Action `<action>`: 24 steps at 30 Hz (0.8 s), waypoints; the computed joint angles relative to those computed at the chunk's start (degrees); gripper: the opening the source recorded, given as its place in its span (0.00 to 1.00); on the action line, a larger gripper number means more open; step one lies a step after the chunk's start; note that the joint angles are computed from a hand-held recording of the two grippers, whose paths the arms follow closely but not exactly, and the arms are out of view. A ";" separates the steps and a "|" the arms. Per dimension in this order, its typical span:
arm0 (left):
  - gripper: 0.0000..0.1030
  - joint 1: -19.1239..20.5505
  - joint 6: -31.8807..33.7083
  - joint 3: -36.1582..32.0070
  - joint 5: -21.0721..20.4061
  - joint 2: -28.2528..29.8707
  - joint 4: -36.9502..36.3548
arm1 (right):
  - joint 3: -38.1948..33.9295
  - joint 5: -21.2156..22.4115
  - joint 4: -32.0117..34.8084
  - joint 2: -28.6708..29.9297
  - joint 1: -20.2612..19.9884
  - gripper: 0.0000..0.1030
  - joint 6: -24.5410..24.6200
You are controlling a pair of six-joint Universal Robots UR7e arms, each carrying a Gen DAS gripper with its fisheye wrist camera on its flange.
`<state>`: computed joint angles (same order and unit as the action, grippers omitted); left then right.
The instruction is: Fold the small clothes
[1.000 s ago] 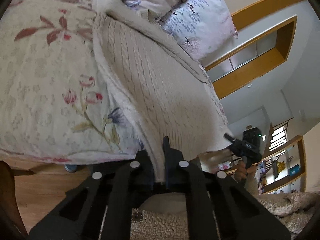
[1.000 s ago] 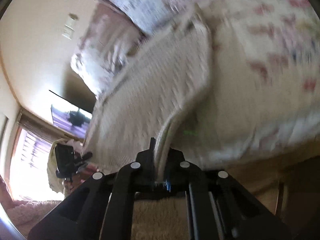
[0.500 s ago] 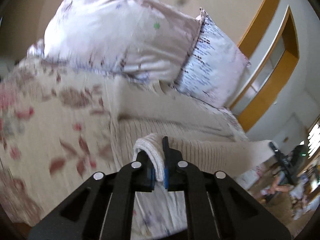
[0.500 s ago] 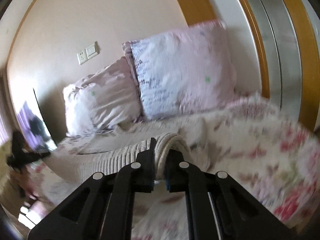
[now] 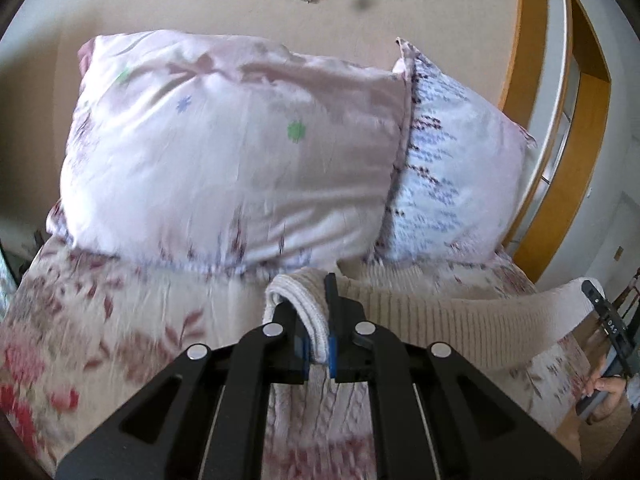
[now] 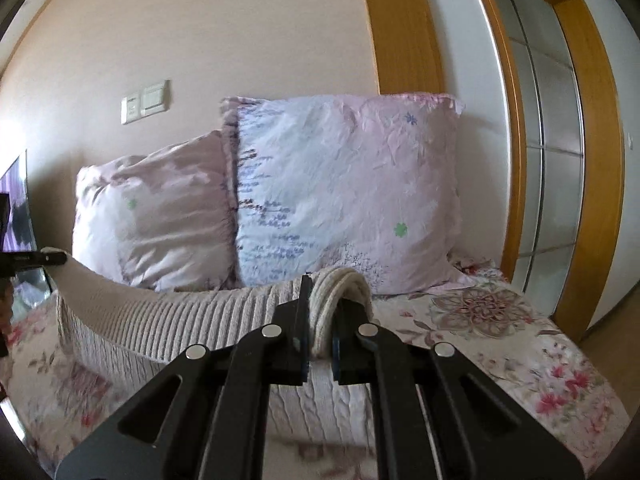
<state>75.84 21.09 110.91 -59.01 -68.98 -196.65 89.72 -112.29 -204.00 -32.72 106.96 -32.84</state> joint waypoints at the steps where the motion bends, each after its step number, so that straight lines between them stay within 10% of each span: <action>1: 0.06 0.89 -0.41 -2.54 -0.67 1.59 0.76 | -2.04 -0.18 1.52 1.04 -0.36 0.07 1.23; 12: 0.06 11.50 -17.98 -25.50 -7.51 15.93 22.43 | -26.30 -6.68 31.99 13.99 -6.42 0.08 21.75; 16: 0.12 12.33 -21.57 -27.92 -10.75 16.37 25.91 | -32.30 -4.64 39.47 15.86 -7.30 0.22 28.36; 20: 0.41 12.19 -22.54 -26.43 -12.17 14.53 23.41 | -31.54 -4.33 34.52 15.21 -6.83 0.60 27.44; 24: 0.42 11.29 -20.68 -21.91 -11.16 10.37 22.85 | -24.43 -4.28 29.91 10.89 -6.48 0.60 23.74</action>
